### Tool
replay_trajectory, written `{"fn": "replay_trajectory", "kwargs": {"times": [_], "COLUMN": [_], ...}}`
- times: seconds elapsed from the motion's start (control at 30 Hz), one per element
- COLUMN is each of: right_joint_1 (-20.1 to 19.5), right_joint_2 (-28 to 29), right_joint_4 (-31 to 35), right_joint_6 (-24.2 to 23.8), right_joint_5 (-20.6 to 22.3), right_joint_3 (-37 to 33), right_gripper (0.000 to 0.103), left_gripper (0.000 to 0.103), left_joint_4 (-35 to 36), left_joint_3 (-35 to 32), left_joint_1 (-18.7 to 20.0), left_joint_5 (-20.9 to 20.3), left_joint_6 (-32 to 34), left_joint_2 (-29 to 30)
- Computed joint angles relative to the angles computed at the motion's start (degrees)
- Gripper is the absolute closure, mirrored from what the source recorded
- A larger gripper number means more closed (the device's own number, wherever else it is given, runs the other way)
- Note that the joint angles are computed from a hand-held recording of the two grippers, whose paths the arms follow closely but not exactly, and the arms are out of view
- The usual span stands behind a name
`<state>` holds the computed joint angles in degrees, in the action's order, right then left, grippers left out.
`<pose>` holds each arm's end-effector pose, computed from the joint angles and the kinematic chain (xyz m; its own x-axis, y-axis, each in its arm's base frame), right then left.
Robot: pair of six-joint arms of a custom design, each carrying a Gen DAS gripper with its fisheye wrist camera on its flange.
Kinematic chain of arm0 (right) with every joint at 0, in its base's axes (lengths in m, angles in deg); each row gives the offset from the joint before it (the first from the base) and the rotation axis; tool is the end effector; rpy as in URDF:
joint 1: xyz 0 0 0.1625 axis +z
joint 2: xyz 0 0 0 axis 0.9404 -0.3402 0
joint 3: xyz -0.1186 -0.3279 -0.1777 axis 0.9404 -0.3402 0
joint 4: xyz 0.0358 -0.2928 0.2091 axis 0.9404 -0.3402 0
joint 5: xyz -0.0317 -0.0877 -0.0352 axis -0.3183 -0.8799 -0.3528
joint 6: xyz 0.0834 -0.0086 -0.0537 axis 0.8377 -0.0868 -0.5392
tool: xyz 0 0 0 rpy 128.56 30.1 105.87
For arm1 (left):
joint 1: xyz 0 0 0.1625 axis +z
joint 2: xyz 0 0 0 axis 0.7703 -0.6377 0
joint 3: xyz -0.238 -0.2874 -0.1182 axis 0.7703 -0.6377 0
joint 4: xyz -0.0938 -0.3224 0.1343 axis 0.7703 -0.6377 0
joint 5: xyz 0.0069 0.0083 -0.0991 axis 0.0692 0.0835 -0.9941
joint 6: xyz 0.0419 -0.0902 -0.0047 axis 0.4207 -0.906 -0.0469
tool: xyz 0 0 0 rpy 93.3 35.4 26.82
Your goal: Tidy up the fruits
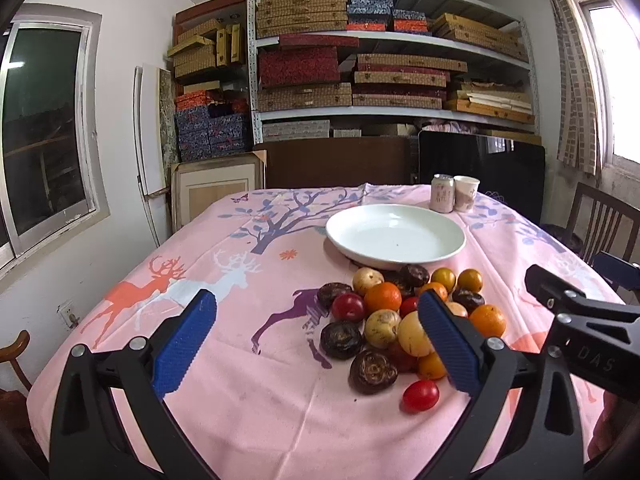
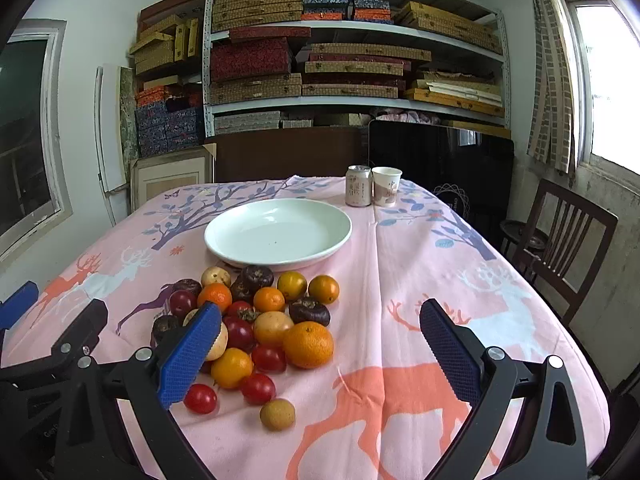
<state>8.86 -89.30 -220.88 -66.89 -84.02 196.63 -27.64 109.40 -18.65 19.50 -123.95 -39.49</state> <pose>0.0095 -0.3940 0.2994 -0.5940 0.5377 0.5984 -0.4799 0.3602 -0.8000 -0.3753 -0.4715 -0.0536 -0.5794 0.4463 -0.6820 0.8145 0.2883 -0.5034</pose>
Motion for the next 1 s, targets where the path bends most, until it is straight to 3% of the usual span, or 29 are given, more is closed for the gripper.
{"fn": "replay_trajectory", "kwargs": {"times": [0.17, 0.37, 0.5, 0.63, 0.7, 0.8, 0.87, 0.93, 1.0], "right_joint_1": [-1.6, -3.5, -3.6, -3.7, -2.3, -1.8, -2.4, -3.5, -3.9], "right_joint_2": [2.2, 2.9, 4.5, 6.1, 8.8, 11.1, 11.7, 11.4, 9.8], "right_joint_4": [-5.0, -6.1, -9.0, -11.8, -16.0, -22.6, -26.7, -28.0, -24.9], "right_joint_6": [-1.1, 0.0, -2.8, -4.8, -7.5, -10.3, -10.2, -8.5, -6.1], "right_joint_5": [3.2, 6.3, 7.2, 8.1, 3.9, 3.8, 6.9, 9.1, 9.3], "right_joint_3": [-1.4, -2.0, -3.6, -4.2, -6.8, -7.7, -6.5, -4.9, -3.5], "right_gripper": [0.003, 0.003, 0.003, 0.003, 0.003, 0.003, 0.003, 0.003, 0.003], "left_gripper": [0.004, 0.004, 0.004, 0.004, 0.004, 0.004, 0.004, 0.004, 0.004], "left_joint_4": [-4.0, 0.3, -5.9, -8.8, -10.1, -19.0, -25.6, -24.9, -18.1], "left_joint_3": [0.4, -3.3, -0.3, 0.0, 0.7, 4.7, 8.9, 9.1, 5.8], "left_joint_1": [1.2, 3.7, 3.8, 3.2, 2.9, 1.1, 0.6, 0.8, 1.6], "left_joint_5": [1.7, 5.6, 6.4, 4.3, 3.4, -3.5, -4.3, -3.2, -0.8], "left_joint_6": [0.4, -5.8, -2.8, 0.8, 1.3, 4.5, 6.7, 6.1, 3.8], "left_joint_2": [0.1, 2.1, 0.5, 1.3, 1.1, 0.4, -1.2, -1.7, -0.7]}}
